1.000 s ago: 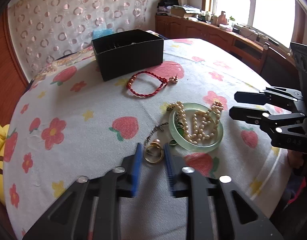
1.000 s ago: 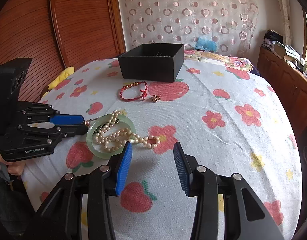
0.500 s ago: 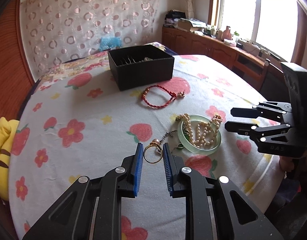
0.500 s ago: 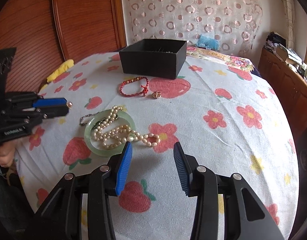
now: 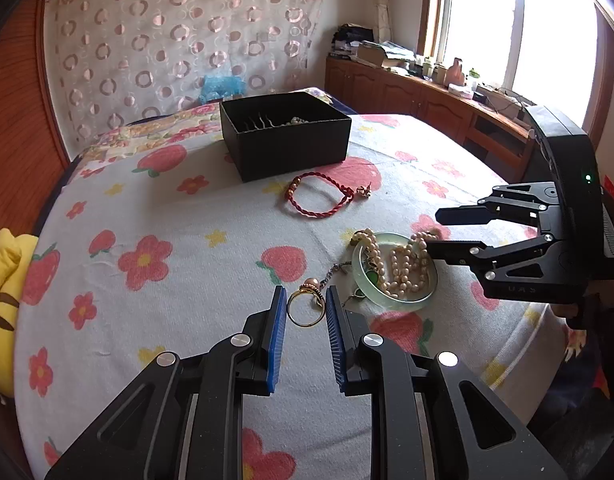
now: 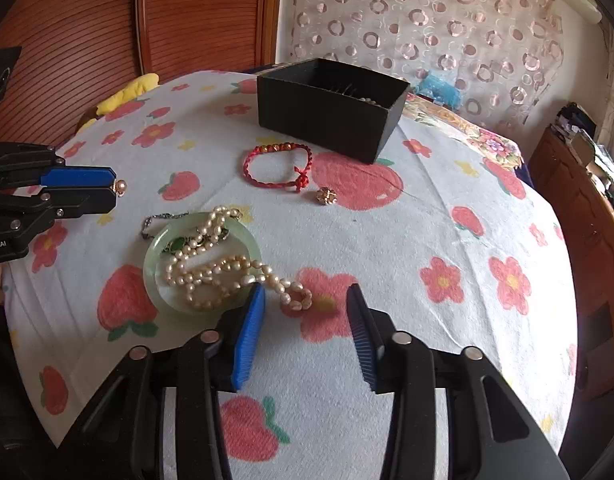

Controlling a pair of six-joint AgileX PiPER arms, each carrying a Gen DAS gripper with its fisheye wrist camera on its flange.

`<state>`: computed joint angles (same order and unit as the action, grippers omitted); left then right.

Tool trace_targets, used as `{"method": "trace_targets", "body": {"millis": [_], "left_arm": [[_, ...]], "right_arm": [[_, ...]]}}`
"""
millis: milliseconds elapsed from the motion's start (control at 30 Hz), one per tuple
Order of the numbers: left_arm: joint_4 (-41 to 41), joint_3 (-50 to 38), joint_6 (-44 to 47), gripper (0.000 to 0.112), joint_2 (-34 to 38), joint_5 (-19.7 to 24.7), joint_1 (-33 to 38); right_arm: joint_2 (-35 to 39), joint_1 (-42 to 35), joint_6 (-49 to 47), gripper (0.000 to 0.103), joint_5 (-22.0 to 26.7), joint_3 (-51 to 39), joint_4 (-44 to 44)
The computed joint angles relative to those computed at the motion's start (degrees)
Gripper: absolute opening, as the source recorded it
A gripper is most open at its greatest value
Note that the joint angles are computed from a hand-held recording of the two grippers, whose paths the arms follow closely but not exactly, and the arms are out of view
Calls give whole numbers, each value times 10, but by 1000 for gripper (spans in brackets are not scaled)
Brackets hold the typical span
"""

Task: Organize jewelry
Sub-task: 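Close the left tool on the gold ring while the right tool grasps the pearl necklace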

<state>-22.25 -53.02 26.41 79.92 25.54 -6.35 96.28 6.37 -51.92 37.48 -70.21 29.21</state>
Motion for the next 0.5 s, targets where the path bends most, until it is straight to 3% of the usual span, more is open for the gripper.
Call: {"method": "trace_targets", "body": {"millis": [67, 233, 500], "left_arm": [[1, 0, -2, 19, -1, 1, 0], [-4, 2, 5, 19, -2, 1, 1], [-11, 5, 10, 19, -3, -2, 3]], "right_arm": [[3, -3, -13, 26, 7, -3, 15], [0, 4, -30, 6, 8, -1, 18], [-12, -9, -40, 6, 9, 1, 56]]}}
